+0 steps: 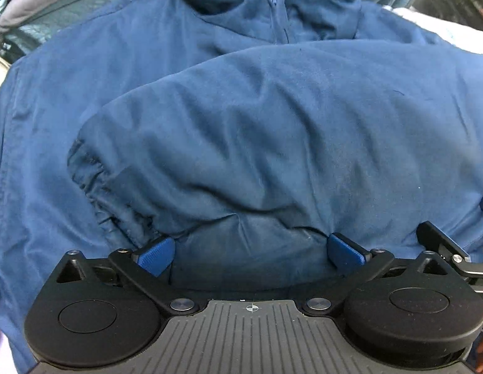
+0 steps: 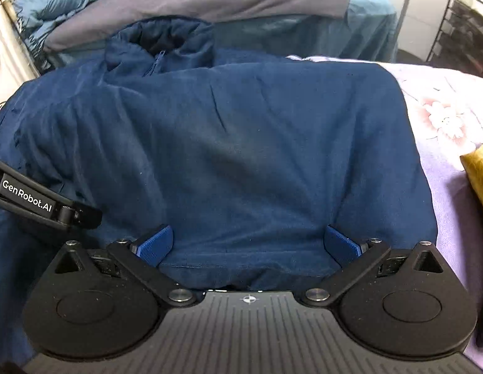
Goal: Fold large clothes
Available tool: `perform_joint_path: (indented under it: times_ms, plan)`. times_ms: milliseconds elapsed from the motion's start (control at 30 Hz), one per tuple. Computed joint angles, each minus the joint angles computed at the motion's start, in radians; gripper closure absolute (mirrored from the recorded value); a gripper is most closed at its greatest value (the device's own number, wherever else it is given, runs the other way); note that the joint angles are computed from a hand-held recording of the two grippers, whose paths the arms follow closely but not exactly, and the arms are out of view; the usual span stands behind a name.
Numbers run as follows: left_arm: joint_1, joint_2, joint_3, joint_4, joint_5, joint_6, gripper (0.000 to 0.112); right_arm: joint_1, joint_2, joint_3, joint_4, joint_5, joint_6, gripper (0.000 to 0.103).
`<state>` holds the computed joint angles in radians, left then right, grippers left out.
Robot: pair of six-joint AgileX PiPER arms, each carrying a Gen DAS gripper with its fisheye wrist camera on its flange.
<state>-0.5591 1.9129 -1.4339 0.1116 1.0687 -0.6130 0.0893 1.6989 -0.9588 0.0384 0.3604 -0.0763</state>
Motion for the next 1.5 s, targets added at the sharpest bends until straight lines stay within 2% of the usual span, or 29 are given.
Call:
perform_joint_path:
  times_ms: [167, 367, 533, 633, 667, 767, 833, 933, 1000, 1133, 1300, 1500]
  plan:
    - [0.029, 0.046, -0.061, -0.034, 0.033, 0.050, 0.009, 0.021, 0.040, -0.022, -0.100, -0.011, 0.126, 0.000]
    - [0.042, 0.054, -0.078, -0.031, 0.042, 0.073, 0.009, 0.026, 0.037, 0.000, -0.136, -0.042, 0.163, 0.000]
    - [0.032, 0.027, -0.020, -0.023, -0.014, 0.068, 0.009, 0.036, 0.021, 0.031, -0.204, -0.073, 0.232, 0.000]
    - [0.017, -0.002, 0.023, -0.010, -0.044, 0.052, 0.009, 0.033, 0.004, -0.003, -0.139, 0.004, 0.168, 0.000]
    - [0.011, -0.010, 0.036, -0.002, -0.053, 0.042, 0.009, 0.029, -0.016, -0.002, -0.110, 0.018, 0.155, 0.000]
    - [-0.018, -0.050, 0.101, 0.040, -0.106, -0.008, 0.009, 0.000, -0.122, 0.065, 0.033, -0.011, 0.110, 0.001]
    - [-0.043, -0.084, 0.154, 0.078, -0.148, -0.057, 0.009, -0.001, -0.197, 0.111, 0.026, -0.008, 0.156, 0.000]
    - [-0.076, -0.142, 0.232, 0.129, -0.202, -0.119, 0.009, 0.014, -0.283, 0.149, 0.002, 0.068, 0.187, 0.001]
    - [-0.093, -0.181, 0.261, 0.140, -0.207, -0.138, 0.009, 0.026, -0.340, 0.185, 0.010, 0.111, 0.187, 0.001]
    - [-0.151, -0.323, 0.354, 0.185, -0.211, -0.167, 0.009, 0.114, -0.459, 0.268, -0.134, 0.166, 0.357, 0.001]
    - [-0.149, -0.589, 0.529, 0.053, -0.238, -0.098, 0.009, 0.221, -0.517, 0.303, -0.167, 0.260, 0.442, 0.001]
    - [-0.128, -0.943, 0.719, 0.047, -0.132, -0.221, 0.009, 0.339, -0.576, 0.320, -0.161, 0.354, 0.502, 0.000]
